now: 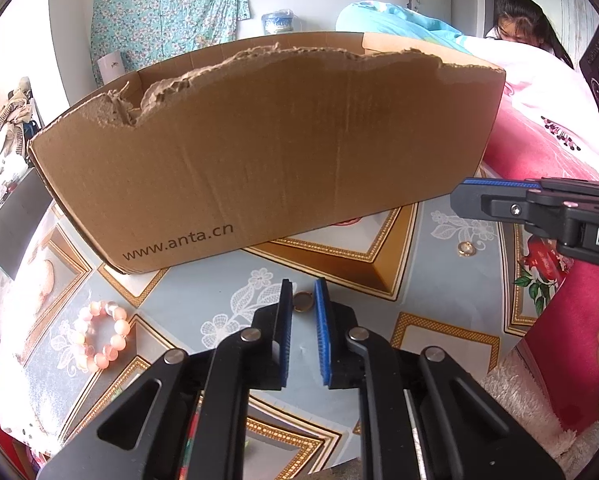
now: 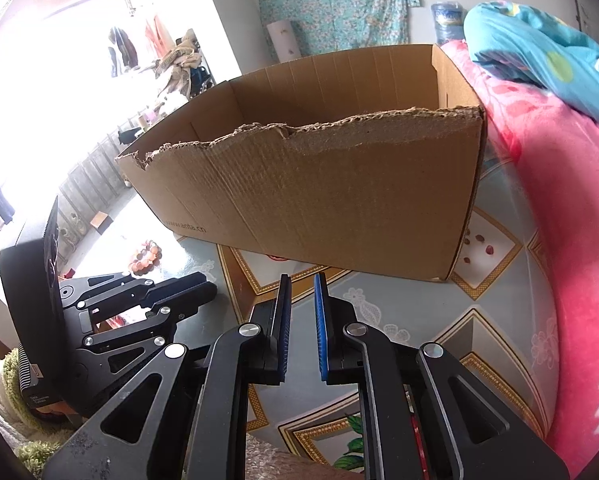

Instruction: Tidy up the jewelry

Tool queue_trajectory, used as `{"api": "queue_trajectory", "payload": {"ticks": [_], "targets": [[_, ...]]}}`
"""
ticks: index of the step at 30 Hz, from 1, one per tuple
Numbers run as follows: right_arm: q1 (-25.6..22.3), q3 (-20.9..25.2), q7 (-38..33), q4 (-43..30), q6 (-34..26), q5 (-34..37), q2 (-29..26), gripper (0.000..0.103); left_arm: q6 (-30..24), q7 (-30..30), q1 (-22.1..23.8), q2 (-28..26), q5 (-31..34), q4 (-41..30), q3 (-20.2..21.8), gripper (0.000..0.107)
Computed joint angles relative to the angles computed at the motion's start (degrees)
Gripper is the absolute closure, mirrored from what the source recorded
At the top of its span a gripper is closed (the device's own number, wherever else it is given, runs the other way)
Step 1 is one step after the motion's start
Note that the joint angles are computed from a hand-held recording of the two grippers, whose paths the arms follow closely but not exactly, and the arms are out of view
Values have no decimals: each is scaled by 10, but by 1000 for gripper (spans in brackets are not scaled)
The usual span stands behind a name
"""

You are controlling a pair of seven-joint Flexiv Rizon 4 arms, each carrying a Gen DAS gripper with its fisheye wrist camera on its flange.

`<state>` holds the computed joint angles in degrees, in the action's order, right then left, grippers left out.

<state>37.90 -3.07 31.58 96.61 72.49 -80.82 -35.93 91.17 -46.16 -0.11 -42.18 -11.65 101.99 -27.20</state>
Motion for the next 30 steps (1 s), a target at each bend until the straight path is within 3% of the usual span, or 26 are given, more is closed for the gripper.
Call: {"api": "queue_trajectory", "payload": {"ticks": [7, 10, 15, 18, 25, 28, 30], "targets": [[2, 14, 6, 28, -33, 31, 16, 90, -2, 6, 21, -2, 0, 5, -20, 96], [4, 19, -5, 30, -36, 54, 14, 82, 1, 11, 31, -3, 1, 10, -29, 96], [20, 27, -84, 14, -59, 114, 1, 73, 1, 17, 46, -4, 1, 14, -43, 96], [35, 29, -142, 1, -92, 158, -8, 73, 2, 17, 52, -5, 1, 17, -50, 96], [63, 18, -204, -25, -147, 212, -23, 73, 2, 20, 64, -9, 0, 18, -65, 97], [75, 21, -244, -46, -185, 230, -33, 78, 5, 22, 70, -12, 2, 20, -72, 97], [78, 22, -259, -54, -187, 239, -37, 92, 5, 23, 74, -14, 3, 20, -75, 97]]}}
